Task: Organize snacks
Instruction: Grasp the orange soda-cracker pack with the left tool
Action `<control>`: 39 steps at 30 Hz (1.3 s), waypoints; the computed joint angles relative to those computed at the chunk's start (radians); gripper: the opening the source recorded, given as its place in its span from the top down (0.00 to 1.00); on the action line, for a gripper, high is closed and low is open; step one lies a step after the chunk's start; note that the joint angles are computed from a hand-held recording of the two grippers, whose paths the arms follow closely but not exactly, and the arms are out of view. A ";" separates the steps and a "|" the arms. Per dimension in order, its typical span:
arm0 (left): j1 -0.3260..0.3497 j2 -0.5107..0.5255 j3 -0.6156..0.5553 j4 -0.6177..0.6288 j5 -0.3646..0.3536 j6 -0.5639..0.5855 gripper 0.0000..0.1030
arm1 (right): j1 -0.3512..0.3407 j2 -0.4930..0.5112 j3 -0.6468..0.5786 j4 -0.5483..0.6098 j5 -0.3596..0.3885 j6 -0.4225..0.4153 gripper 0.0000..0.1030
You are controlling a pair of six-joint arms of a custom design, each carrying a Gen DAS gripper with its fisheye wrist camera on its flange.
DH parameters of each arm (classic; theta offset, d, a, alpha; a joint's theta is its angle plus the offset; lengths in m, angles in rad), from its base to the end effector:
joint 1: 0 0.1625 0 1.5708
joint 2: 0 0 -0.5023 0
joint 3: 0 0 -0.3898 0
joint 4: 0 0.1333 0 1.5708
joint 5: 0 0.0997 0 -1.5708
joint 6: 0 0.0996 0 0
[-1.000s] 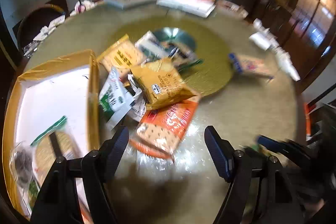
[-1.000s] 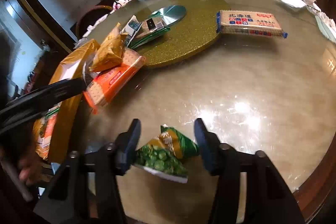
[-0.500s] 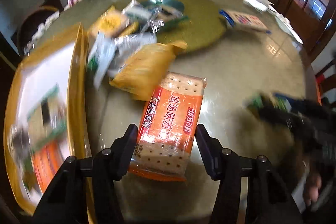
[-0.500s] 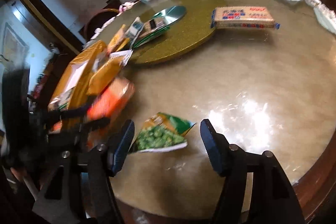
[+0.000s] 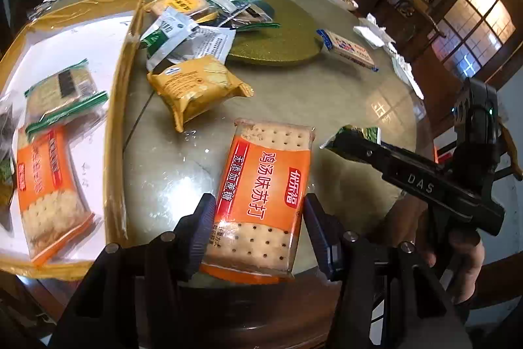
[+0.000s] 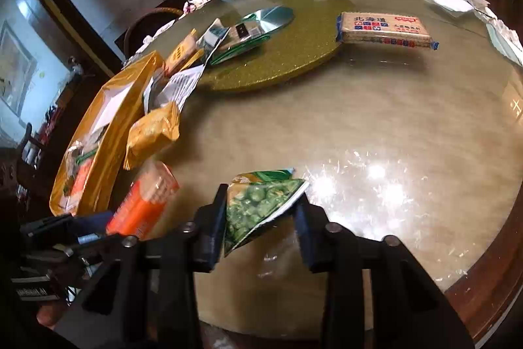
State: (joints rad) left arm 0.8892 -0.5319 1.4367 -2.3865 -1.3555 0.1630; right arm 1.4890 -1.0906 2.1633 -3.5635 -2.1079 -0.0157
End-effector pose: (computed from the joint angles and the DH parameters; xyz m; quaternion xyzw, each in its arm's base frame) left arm -0.3615 -0.6910 0.0050 0.4114 0.9040 0.0153 0.1151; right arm 0.0374 -0.5517 0.2930 -0.1463 -0.8596 0.4159 0.2583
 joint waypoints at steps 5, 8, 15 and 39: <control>0.000 -0.002 0.016 -0.024 0.016 0.002 0.47 | -0.002 0.002 0.031 -0.068 0.026 0.000 0.65; -0.004 0.006 0.021 -0.051 0.031 0.019 0.47 | 0.016 0.007 0.040 -0.117 0.028 -0.022 0.65; 0.002 -0.061 0.095 -0.225 -0.014 -0.005 0.57 | 0.082 0.020 0.028 -0.190 0.060 -0.104 0.65; -0.008 -0.104 0.177 -0.154 0.151 0.000 0.38 | 0.116 0.066 -0.039 -0.109 0.076 -0.122 0.65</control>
State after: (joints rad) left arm 0.8809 -0.6355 1.6137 -2.5404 -1.2040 0.1632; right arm 1.6051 -1.0248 2.1238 -3.6726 -2.0322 -0.1377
